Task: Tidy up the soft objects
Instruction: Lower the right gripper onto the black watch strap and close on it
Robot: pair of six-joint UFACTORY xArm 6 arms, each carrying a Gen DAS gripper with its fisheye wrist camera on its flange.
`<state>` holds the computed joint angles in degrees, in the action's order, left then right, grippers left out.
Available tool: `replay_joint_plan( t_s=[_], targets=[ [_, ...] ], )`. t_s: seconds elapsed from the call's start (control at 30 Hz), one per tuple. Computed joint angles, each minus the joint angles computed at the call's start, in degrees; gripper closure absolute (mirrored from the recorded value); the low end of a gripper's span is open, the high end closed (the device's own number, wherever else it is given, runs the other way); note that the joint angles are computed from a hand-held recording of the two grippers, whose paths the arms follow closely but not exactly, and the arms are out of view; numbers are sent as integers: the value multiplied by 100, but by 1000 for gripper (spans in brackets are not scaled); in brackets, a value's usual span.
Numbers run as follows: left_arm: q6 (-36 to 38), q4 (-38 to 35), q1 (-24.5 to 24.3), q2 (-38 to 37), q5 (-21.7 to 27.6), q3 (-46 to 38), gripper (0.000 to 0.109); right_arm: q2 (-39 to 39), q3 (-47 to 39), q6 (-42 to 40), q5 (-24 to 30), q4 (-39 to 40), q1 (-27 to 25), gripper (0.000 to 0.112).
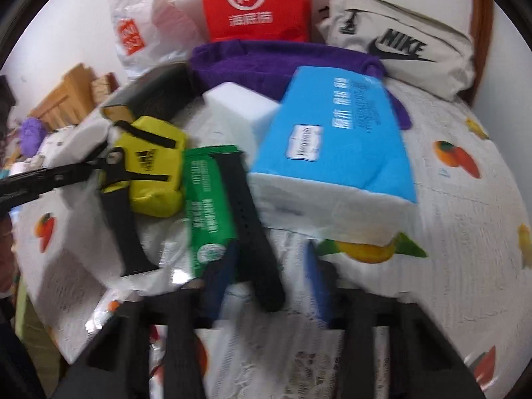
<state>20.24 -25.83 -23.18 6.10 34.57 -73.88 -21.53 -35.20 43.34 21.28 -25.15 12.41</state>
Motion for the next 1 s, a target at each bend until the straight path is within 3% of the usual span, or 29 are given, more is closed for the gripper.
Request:
replay_joint_plan(
  t_s=[0.07,0.17,0.27,0.5,0.6,0.67,0.73,1.0],
  targets=[
    [-10,-23,5,24,14,-24,94,-67,23,-427,45,438,38,90],
    [33,-103,19,51,29,-44,94,-203,86,-497,240,434,183,92],
    [76,-148,29,66,45,-45,94,-329,169,-1174,291,1218,315,92],
    [150,-252,57,79,127,-81,94,16,-111,-846,184,942,209,84],
    [129,-258,62,83,153,-96,94,219,-220,-889,16,932,173,74],
    [129,-257,61,80,152,-94,94,286,-250,-673,-44,685,158,77],
    [135,-274,63,80,160,-94,94,291,-270,-667,-24,620,168,91],
    [199,-321,45,89,118,-78,94,281,-264,-1001,-4,1166,171,85]
  ],
)
